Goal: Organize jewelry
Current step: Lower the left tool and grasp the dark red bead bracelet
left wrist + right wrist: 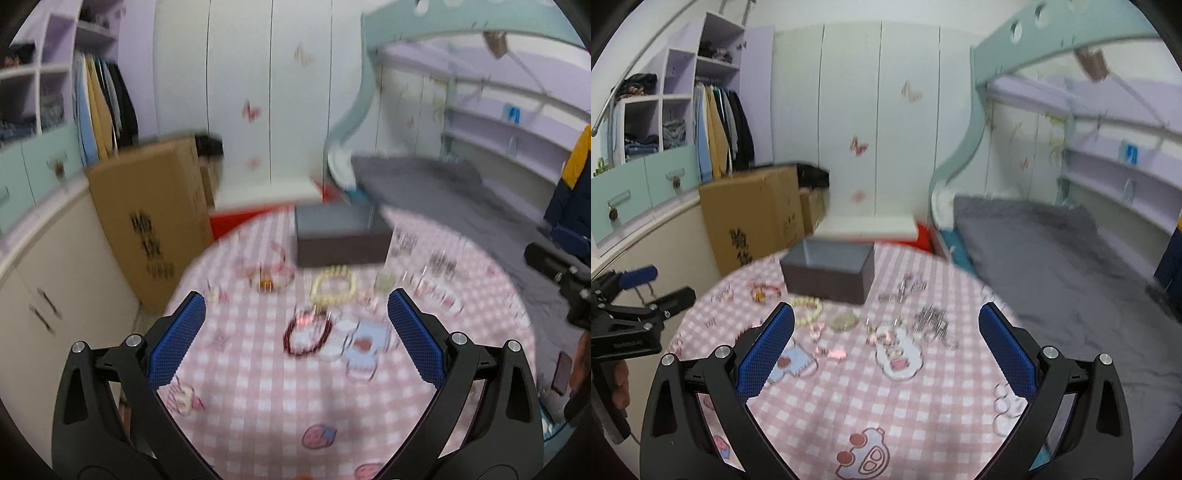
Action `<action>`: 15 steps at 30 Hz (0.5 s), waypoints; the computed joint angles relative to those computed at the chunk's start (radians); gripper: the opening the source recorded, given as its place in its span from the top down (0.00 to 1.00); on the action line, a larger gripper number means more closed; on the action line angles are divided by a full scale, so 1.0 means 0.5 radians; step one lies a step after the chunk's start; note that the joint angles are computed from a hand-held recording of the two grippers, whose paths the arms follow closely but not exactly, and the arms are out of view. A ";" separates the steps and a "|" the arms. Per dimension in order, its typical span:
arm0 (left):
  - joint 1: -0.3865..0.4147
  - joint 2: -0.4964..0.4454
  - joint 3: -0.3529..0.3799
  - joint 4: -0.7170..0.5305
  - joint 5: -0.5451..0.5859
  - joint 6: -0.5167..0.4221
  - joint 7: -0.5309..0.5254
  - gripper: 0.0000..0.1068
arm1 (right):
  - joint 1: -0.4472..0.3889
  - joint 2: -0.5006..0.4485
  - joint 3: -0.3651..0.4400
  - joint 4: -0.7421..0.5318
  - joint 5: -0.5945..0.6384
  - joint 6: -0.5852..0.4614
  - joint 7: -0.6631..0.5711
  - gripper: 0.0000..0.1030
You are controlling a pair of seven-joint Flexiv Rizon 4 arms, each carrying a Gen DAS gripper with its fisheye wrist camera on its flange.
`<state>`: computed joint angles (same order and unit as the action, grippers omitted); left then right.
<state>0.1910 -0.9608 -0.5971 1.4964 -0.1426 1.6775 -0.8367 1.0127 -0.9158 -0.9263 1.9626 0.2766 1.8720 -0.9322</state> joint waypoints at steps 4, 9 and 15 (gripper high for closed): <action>-0.138 -0.052 0.179 -0.162 -0.131 -0.287 0.016 0.09 | -0.229 0.078 0.261 -0.063 -0.129 -0.073 -0.024 0.07; -0.344 -0.128 0.429 -0.369 -0.264 -0.432 0.018 0.09 | -0.440 0.120 0.476 -0.115 -0.254 -0.128 0.002 0.07; -0.476 -0.227 0.621 -0.612 -0.342 -0.632 0.005 0.23 | -0.529 0.086 0.518 -0.164 -0.347 -0.182 0.049 0.07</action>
<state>-0.0467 -1.0741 -0.2868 1.1904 -0.3137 1.3613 -0.8342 0.7480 -0.8729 -0.6672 1.8809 0.1031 1.7808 -0.9076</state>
